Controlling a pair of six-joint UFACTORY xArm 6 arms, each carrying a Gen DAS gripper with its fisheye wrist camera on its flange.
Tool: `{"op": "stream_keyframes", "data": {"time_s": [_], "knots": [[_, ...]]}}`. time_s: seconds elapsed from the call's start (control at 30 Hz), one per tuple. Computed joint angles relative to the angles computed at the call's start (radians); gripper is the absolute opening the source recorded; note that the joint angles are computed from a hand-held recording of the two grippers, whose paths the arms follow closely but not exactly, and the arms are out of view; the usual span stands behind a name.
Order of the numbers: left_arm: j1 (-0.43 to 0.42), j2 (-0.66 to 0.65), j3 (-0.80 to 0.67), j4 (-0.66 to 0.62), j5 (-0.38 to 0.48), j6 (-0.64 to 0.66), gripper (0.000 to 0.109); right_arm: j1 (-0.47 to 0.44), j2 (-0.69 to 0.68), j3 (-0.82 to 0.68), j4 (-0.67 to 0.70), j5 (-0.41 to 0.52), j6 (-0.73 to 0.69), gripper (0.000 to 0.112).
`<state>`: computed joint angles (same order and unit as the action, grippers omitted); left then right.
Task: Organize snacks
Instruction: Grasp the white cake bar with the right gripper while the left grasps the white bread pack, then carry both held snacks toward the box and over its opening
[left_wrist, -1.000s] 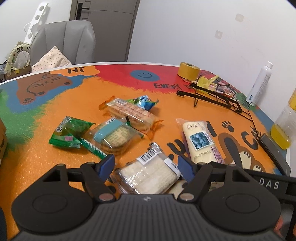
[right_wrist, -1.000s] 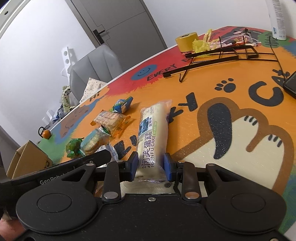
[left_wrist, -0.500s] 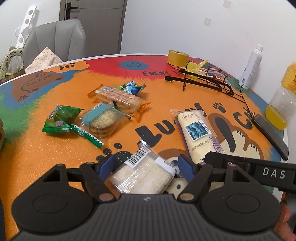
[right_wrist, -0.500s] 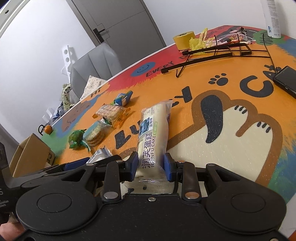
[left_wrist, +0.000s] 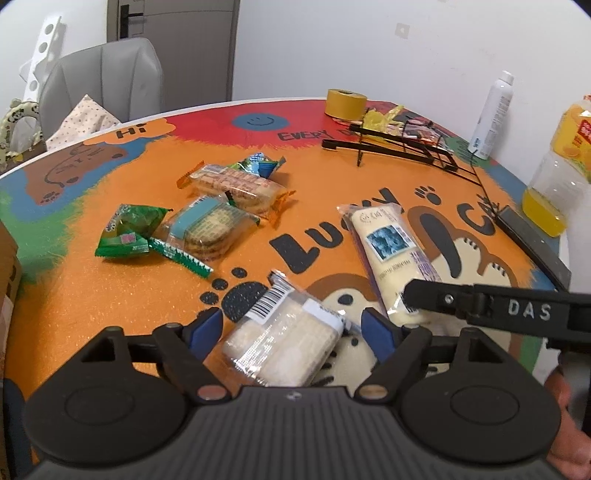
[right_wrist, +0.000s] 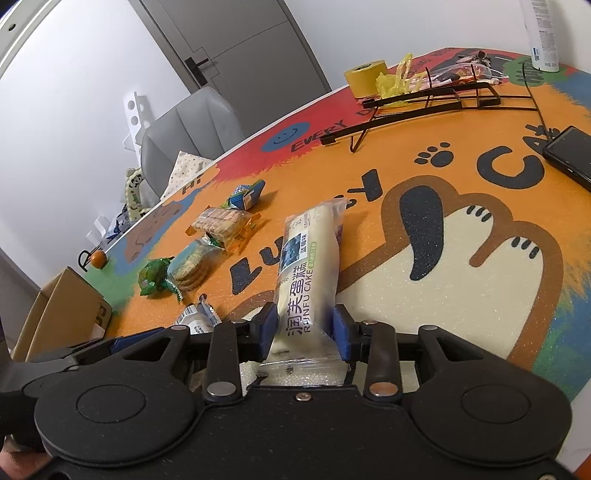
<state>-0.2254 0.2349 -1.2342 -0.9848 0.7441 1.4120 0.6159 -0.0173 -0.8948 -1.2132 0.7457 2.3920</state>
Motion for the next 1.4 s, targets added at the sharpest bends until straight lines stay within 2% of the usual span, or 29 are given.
{"op": "stream_keyframes", "data": {"time_s": [0.2,0.3,0.5,0.57,0.7,0.87,1.0,1.1,1.17,1.23,1.4], "knots": [[0.009,-0.012,0.025,-0.006,-0.014,0.041,0.081,0.017,0.015,-0.025,0.029,0.023,-0.037,0.036],[0.009,-0.013,0.035,0.016,-0.025,0.043,0.075,0.022,0.023,-0.036,0.038,0.022,-0.053,0.036],[0.007,-0.016,0.044,-0.013,-0.051,0.064,0.072,0.030,0.030,-0.046,0.044,0.029,-0.069,0.037],[0.004,-0.012,0.045,-0.031,-0.064,0.079,0.068,0.027,0.030,-0.045,0.042,0.027,-0.063,0.041],[-0.004,-0.001,0.033,-0.046,-0.094,0.074,0.049,0.018,0.040,-0.052,0.042,0.027,-0.071,0.048],[0.001,0.027,-0.006,-0.045,-0.095,0.020,0.047,0.001,0.067,-0.075,0.034,0.008,-0.093,0.055],[0.005,0.039,-0.024,-0.041,-0.094,0.000,0.046,-0.001,0.097,-0.109,0.041,0.027,-0.137,0.063],[0.009,0.045,-0.034,-0.045,-0.098,-0.002,0.046,0.002,0.127,-0.145,0.060,0.056,-0.188,0.064],[0.012,0.048,-0.040,-0.048,-0.098,-0.003,0.046,0.008,0.150,-0.172,0.077,0.080,-0.236,0.059],[0.017,0.050,-0.046,-0.051,-0.100,-0.003,0.046,0.017,0.173,-0.203,0.111,0.115,-0.306,0.035],[0.033,0.047,-0.057,-0.062,-0.084,-0.003,0.046,0.007,0.164,-0.195,0.095,0.060,-0.294,0.029]]}}
